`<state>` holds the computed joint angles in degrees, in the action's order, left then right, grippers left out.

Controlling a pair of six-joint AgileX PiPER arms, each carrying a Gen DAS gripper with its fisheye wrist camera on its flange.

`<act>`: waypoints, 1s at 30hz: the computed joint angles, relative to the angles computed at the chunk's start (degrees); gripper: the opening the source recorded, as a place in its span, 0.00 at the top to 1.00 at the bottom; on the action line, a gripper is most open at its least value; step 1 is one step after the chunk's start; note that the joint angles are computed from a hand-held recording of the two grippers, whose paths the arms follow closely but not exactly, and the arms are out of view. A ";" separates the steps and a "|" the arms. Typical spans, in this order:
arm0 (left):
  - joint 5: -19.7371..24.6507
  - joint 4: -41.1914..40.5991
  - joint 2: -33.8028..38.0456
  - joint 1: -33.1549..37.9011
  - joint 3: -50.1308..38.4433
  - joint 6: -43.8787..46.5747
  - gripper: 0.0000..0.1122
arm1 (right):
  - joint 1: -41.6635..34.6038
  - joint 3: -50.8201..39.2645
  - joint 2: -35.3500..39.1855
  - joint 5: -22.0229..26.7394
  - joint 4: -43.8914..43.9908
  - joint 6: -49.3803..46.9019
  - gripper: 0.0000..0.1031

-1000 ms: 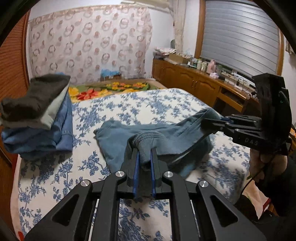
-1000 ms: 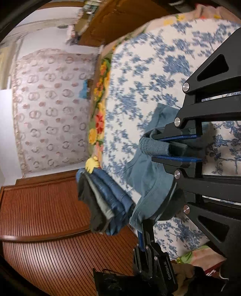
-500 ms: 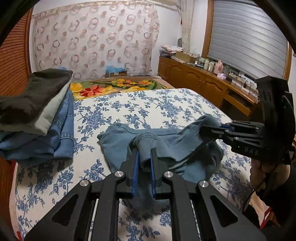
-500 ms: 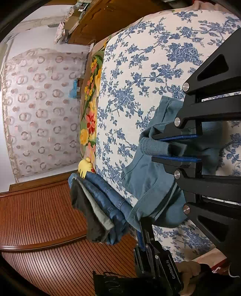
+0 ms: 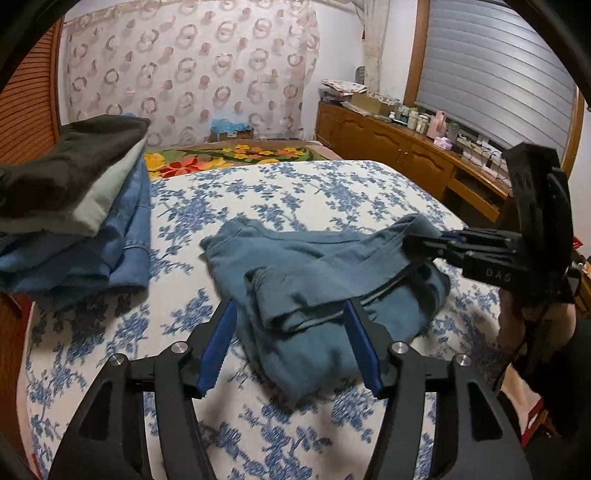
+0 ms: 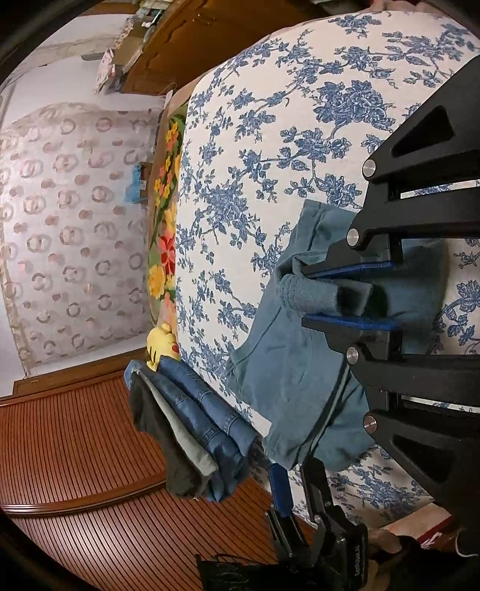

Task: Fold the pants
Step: 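Open the left tool while the right tool also opens, releasing the fold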

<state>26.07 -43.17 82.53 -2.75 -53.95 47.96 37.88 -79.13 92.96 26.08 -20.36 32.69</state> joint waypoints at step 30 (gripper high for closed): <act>-2.21 15.44 7.81 -0.44 -5.52 -12.81 0.46 | -0.48 -7.19 5.52 11.55 -0.55 -11.49 0.58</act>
<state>23.85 -27.73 90.34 -3.19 -59.47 35.15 37.39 -86.32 98.48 37.63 -20.91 21.19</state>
